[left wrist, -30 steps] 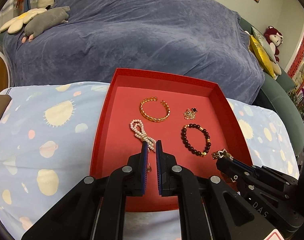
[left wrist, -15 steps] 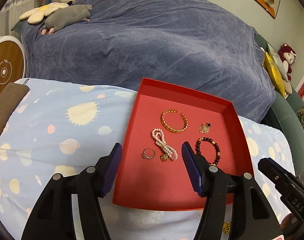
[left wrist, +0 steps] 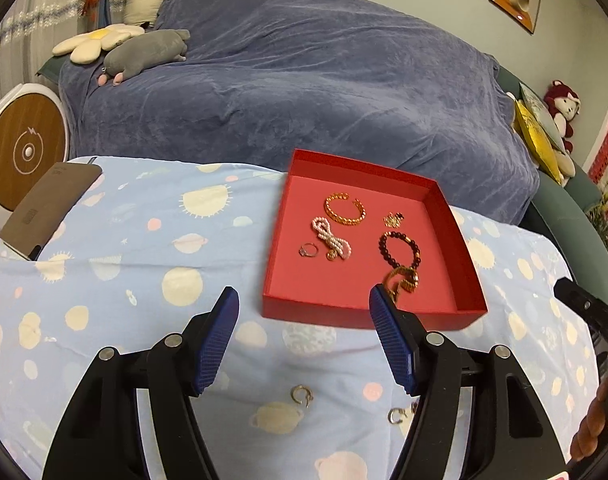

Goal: Organize jewelry
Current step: 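Withdraw both tools from the red box over the remaining jewelry, then grasp the gold chain with the right tool while the left tool grasps a gold hoop earring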

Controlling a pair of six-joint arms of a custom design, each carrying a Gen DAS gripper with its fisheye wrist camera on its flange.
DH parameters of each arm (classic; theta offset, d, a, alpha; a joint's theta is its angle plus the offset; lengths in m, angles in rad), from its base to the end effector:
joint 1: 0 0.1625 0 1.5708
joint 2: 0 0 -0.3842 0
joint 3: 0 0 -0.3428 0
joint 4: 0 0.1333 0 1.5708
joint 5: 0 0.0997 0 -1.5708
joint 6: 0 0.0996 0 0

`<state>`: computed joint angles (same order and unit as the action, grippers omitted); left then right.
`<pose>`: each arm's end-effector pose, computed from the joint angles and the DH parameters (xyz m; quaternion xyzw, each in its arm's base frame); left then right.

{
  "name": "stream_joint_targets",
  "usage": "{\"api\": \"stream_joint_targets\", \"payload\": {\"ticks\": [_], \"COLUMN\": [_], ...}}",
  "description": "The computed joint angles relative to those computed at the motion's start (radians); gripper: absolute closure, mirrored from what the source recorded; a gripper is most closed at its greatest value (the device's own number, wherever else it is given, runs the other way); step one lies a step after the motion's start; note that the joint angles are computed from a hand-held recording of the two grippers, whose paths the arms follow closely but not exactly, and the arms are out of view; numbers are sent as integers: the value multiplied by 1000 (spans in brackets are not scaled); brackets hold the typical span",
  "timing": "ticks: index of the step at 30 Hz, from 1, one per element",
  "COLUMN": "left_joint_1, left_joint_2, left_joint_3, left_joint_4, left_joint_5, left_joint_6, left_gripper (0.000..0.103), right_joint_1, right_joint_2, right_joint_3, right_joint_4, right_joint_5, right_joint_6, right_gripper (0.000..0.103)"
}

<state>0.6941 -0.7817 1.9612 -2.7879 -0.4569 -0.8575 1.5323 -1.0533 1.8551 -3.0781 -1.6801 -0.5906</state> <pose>-0.2455 -0.4940 0.0761 -0.0018 0.8488 -0.4133 0.3298 0.1005 -0.5728 0.2393 0.2372 -0.9067 0.3122 0.1555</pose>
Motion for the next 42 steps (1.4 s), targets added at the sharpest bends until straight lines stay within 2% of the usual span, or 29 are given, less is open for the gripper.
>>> {"api": "stream_joint_targets", "payload": {"ticks": [8, 13, 18, 27, 36, 42], "left_joint_1": [-25, -7, 8, 34, 46, 68], "left_joint_2": [37, 34, 43, 63, 95, 110], "left_joint_3": [1, 8, 10, 19, 10, -8], "left_joint_4": [78, 94, 125, 159, 136, 151], "left_joint_5": [0, -49, -74, -98, -88, -91], "left_joint_6": [-1, -32, -61, -81, -31, -24], "left_gripper": [28, 26, 26, 26, 27, 34], "right_joint_1": [-33, -46, -48, -54, -46, -45], "right_joint_2": [-18, 8, 17, 63, 105, 131], "right_joint_3": [78, 110, 139, 136, 112, 95], "right_joint_4": [-14, -19, -36, -61, -74, -81], "right_joint_5": [-56, -109, -117, -151, -173, -186], "right_joint_6": [-93, -134, -161, -175, -173, -171], "right_gripper": [59, 59, 59, 60, 60, 60]}}
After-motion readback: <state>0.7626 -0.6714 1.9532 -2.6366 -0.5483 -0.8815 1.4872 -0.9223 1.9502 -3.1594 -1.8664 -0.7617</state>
